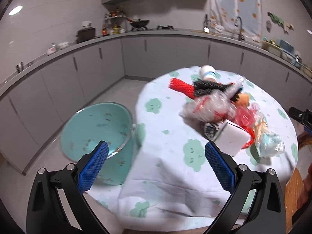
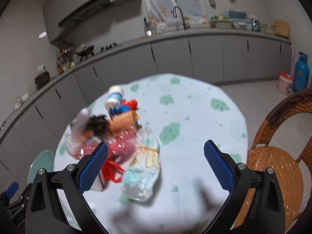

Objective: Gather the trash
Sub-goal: 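Grasp the white sponge with the left gripper while the right grasps the clear bag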

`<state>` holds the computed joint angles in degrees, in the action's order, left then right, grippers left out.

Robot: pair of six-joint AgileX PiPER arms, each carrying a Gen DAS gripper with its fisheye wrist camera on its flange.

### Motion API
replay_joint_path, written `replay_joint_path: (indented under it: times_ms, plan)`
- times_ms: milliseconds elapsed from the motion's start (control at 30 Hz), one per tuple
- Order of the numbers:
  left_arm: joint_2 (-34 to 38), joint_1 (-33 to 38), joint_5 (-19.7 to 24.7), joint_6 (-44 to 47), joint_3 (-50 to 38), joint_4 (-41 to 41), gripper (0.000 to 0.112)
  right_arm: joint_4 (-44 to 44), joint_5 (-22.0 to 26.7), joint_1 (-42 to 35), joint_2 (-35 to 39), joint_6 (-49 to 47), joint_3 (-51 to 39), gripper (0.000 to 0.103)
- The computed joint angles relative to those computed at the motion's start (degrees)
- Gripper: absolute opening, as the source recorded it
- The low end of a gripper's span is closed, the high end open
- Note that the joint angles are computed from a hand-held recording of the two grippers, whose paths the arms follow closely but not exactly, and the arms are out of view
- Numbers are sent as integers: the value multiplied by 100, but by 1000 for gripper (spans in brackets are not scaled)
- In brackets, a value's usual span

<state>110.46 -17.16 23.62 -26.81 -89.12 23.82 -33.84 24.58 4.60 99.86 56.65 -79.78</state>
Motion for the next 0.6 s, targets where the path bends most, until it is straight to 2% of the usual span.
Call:
replay_joint_path:
  times_ms: [100, 167, 267, 367, 400, 467, 500, 600]
  plan:
    - [266, -82, -15, 524, -274, -376, 97, 847, -59, -118, 155, -857, -57, 96]
    - [436, -122, 72, 796, -471, -583, 97, 1228, 42, -75, 341, -1387, -191, 86]
    - [645, -132, 190, 1110, -683, -884, 97, 2021, 263, -57, 670, -2307, -489, 78]
    - [749, -128, 256, 1440, -819, -1243, 97, 2087, 611, -44, 952, -2434, -745, 73]
    - [781, -135, 255, 1534, -860, -1340, 97, 2352, 643, -98, 1017, -2659, -797, 68]
    - [861, -169, 228, 1883, -966, -1690, 97, 2906, 604, -203, 1064, -3207, -816, 38]
    - [895, -198, 225, 2065, -1024, -1852, 97, 3138, 602, -244, 1074, -3471, -841, 32]
    - [1009, -301, 229, 2518, -1221, -2261, 97, 3233, 478, -330, 987, -3528, -800, 28]
